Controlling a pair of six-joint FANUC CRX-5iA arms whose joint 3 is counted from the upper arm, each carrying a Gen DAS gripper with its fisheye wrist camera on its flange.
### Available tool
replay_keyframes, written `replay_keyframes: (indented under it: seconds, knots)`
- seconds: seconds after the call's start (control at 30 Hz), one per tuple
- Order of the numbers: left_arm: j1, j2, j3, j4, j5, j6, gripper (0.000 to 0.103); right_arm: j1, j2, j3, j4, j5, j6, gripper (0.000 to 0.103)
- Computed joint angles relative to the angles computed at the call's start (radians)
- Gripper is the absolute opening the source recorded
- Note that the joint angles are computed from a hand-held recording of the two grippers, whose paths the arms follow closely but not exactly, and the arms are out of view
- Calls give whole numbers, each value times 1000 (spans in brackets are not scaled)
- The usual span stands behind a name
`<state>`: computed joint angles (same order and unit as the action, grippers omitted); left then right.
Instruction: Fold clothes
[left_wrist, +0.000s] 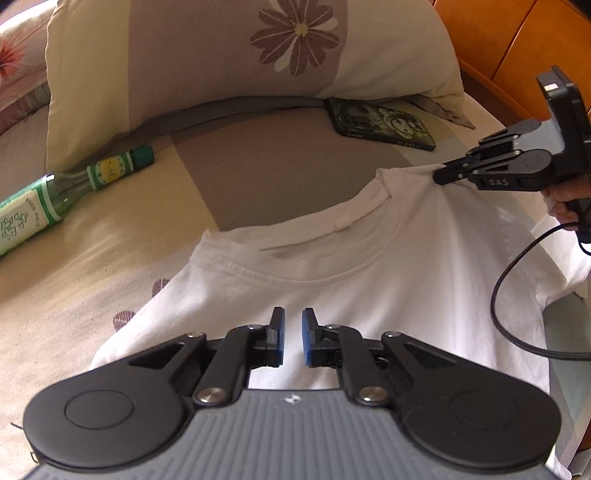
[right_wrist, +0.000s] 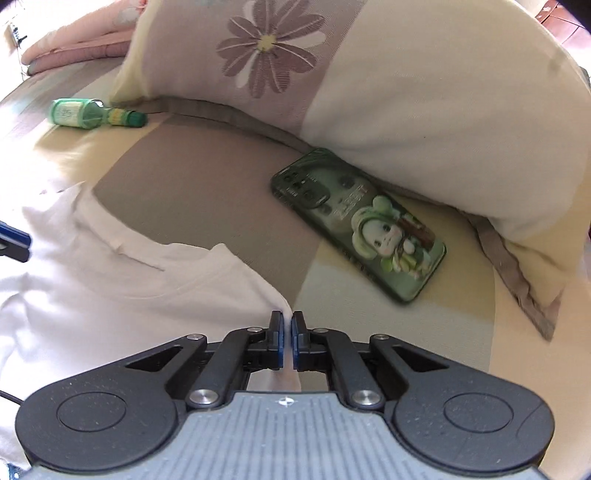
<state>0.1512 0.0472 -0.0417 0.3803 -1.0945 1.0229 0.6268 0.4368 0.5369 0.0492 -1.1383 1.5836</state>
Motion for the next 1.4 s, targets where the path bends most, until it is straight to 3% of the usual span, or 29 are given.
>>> replay_keyframes:
  seconds: [0.07, 0.17, 0.23, 0.33, 0.4, 0.5, 0.53, 0.63, 0.8, 0.87, 0.93, 1.0, 1.1, 1.23, 1.4]
  knots:
    - [-8, 14, 13, -2, 13, 13, 10, 8, 29, 32, 13, -27, -9, 8]
    - [-14, 28, 27, -30, 15, 41, 11, 21, 1, 6, 30, 11, -66, 16]
    - [-17, 43, 43, -62, -4, 68, 11, 25, -28, -8, 5, 20, -91, 39]
    - [-17, 59, 47, -102, -16, 107, 12, 12, -26, 36, -114, -42, -62, 60]
    - [-3, 48, 3, -74, 51, 134, 14, 15, -17, 32, -134, -43, -75, 71]
    - [4, 45, -35, -64, 168, 183, 15, 26, 3, 12, -131, -24, -112, 75]
    - [3, 47, -40, -71, 203, 185, 18, 32, 11, 7, -121, -13, -124, 85]
    - [10, 58, -40, -46, 215, 159, 16, 46, 38, 7, -64, 29, -157, 101]
    - [8, 1, -63, -68, 179, 136, 16, 69, -5, -31, -24, 22, -210, 103]
    - [18, -49, -103, -44, 159, 99, 22, 82, -42, -59, -16, 7, -231, 103]
    - [32, -106, -153, -9, 133, 50, 49, 90, -98, -92, -48, -30, -251, 103]
    - [40, -166, -202, 13, 105, 34, 51, 101, -153, -138, -91, -69, -305, 103]
    - [26, -222, -229, -32, 45, 115, 51, 119, -211, -222, -157, -103, -372, 103]
    - [-6, -227, -223, -114, -26, 252, 52, 196, -299, -411, -35, 53, -453, 103]
    - [-13, -209, -198, -126, -34, 360, 53, 198, -299, -435, -6, 107, -485, 103]
